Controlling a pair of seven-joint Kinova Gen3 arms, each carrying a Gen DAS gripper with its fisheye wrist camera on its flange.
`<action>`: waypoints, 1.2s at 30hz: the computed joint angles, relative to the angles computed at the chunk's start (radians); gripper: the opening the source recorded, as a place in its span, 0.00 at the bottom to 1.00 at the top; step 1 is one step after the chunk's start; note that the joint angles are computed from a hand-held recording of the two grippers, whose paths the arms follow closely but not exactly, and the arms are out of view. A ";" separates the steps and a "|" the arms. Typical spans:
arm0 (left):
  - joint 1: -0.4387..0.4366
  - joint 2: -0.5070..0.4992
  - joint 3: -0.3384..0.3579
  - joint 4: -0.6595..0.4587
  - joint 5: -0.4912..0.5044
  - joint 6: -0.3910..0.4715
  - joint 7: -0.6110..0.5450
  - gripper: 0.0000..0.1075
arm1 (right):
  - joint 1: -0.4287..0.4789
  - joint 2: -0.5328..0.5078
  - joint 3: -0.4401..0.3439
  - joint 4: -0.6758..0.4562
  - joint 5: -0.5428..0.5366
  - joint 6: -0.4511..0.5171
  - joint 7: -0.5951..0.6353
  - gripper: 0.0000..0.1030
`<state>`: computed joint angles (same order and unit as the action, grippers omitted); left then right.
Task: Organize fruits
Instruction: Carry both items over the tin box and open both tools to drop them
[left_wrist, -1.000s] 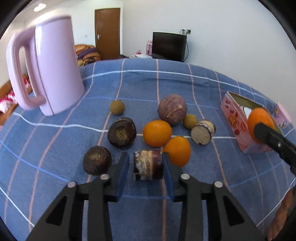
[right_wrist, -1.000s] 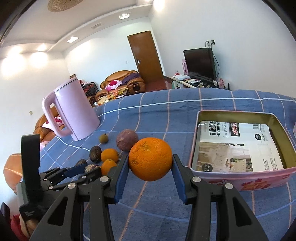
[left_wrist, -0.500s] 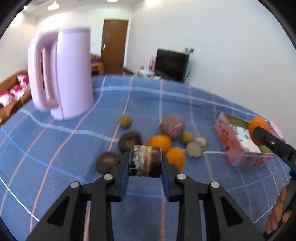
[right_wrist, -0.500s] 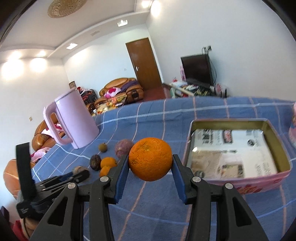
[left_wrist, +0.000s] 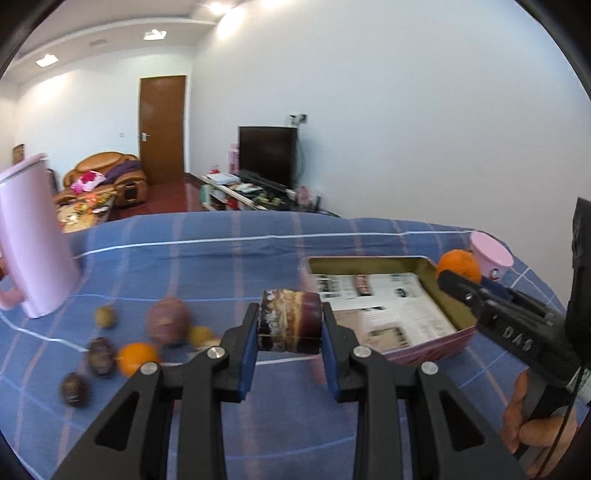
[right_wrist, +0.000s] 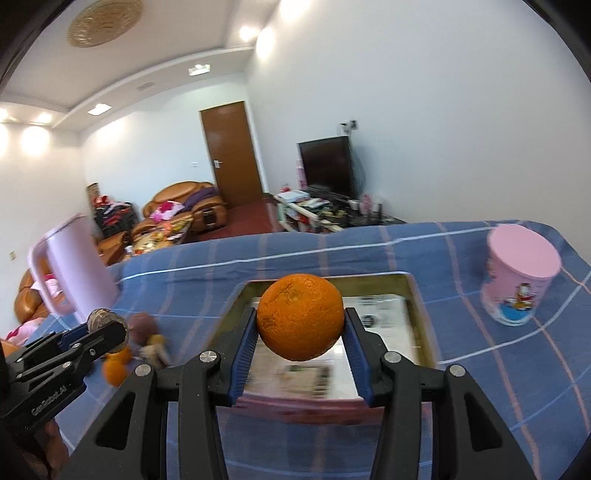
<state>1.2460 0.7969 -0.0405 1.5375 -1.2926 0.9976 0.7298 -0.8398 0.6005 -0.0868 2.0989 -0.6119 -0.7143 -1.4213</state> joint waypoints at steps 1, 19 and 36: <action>-0.005 0.008 0.002 -0.023 -0.004 -0.006 -0.014 0.30 | 0.009 0.001 0.003 0.001 0.001 0.005 -0.001 0.47; -0.041 0.181 -0.085 -0.395 0.243 -0.081 -0.384 0.30 | 0.035 0.005 0.046 0.008 -0.049 0.045 0.096 0.47; -0.037 0.206 -0.158 -0.423 0.412 -0.143 -0.512 0.30 | -0.005 0.029 0.099 -0.044 -0.105 0.146 0.165 0.47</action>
